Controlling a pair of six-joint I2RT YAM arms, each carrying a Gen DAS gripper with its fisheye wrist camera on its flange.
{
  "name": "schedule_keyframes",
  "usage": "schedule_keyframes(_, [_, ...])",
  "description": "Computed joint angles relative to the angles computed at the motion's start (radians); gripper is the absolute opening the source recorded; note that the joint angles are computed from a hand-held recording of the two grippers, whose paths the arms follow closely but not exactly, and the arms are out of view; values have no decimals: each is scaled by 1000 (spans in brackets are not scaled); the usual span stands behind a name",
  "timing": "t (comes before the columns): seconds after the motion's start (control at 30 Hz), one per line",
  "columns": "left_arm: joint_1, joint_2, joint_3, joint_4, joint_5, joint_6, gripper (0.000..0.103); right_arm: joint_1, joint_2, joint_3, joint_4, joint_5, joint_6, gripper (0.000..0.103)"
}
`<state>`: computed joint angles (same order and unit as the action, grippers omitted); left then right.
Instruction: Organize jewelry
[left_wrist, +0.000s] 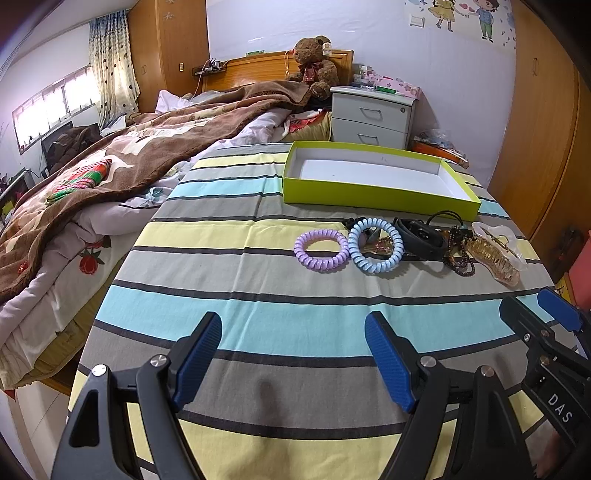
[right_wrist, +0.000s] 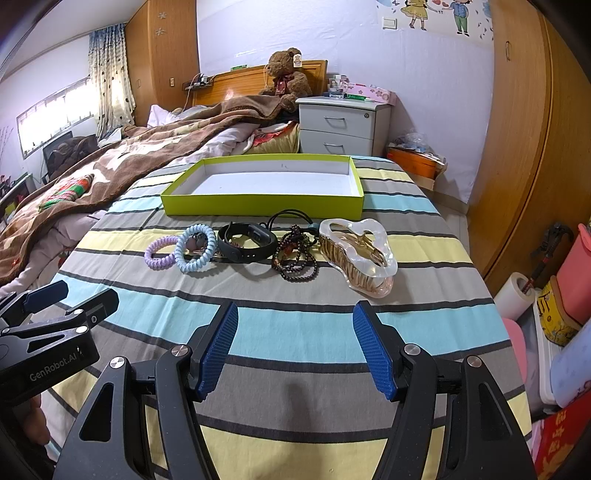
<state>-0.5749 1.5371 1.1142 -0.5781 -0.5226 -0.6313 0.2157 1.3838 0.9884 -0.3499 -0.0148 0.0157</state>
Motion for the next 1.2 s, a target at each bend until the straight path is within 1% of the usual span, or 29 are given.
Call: schedule_keyframes(1.2, [3, -10, -2, -16, 3, -6, 81, -4, -6, -2, -6, -5, -2, 65])
